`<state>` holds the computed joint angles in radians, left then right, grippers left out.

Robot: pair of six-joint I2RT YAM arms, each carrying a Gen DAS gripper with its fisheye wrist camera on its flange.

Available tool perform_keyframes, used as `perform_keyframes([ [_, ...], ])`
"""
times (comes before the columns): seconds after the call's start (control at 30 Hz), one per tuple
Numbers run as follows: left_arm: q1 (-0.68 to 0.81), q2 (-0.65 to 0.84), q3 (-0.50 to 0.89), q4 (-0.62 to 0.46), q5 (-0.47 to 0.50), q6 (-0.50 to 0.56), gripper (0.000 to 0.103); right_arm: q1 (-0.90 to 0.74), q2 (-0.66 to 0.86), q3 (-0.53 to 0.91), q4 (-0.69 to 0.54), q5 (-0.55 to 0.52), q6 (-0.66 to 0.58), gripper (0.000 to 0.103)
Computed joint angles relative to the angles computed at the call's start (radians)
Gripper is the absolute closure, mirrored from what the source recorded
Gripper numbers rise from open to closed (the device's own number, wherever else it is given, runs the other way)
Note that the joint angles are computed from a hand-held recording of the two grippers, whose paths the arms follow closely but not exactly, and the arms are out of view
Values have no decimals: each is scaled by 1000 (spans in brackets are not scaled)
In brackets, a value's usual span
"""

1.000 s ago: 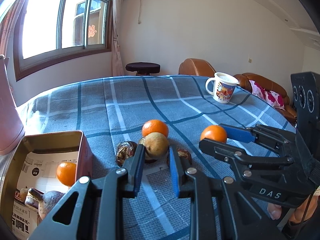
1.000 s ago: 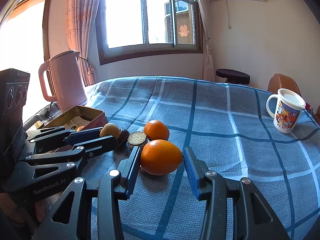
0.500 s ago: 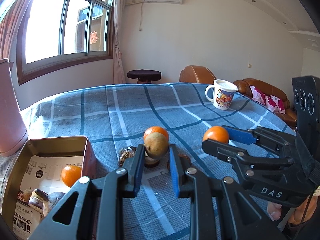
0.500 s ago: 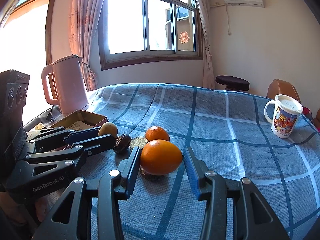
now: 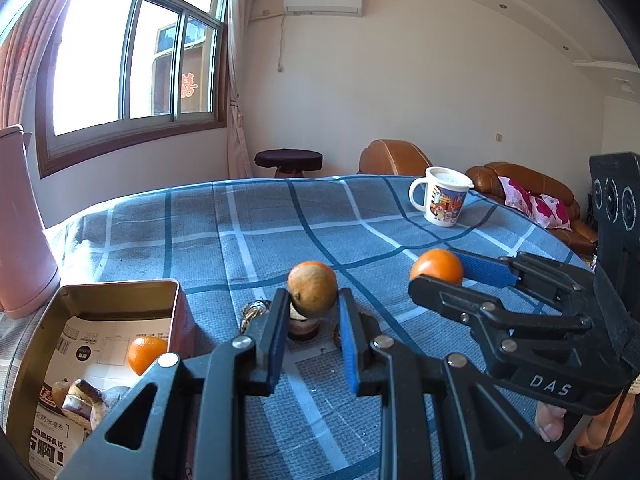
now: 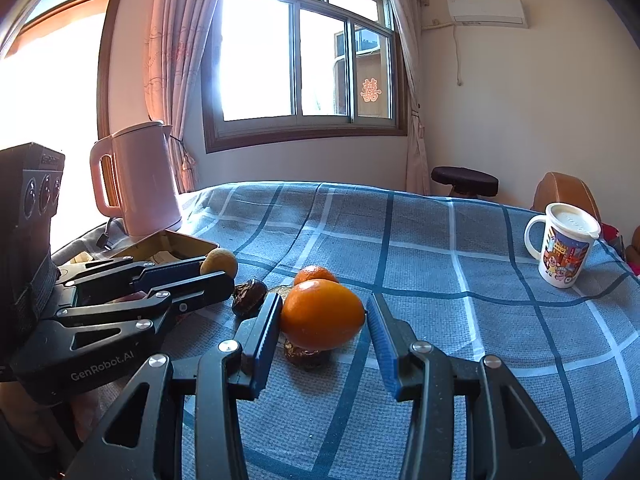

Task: Organize fruits
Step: 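Grasp and lift the tan round fruit with the left gripper while the right gripper holds the orange, then carry the tan round fruit and the orange over the tin box with both grippers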

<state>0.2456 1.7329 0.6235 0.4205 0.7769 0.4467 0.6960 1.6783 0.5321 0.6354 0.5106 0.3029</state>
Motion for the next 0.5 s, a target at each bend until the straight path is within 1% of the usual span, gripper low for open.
perform_keyframes([
  [0.5,23,-16,-41,68,27,-13,77,22,-1,-33,83,35,-37,57],
])
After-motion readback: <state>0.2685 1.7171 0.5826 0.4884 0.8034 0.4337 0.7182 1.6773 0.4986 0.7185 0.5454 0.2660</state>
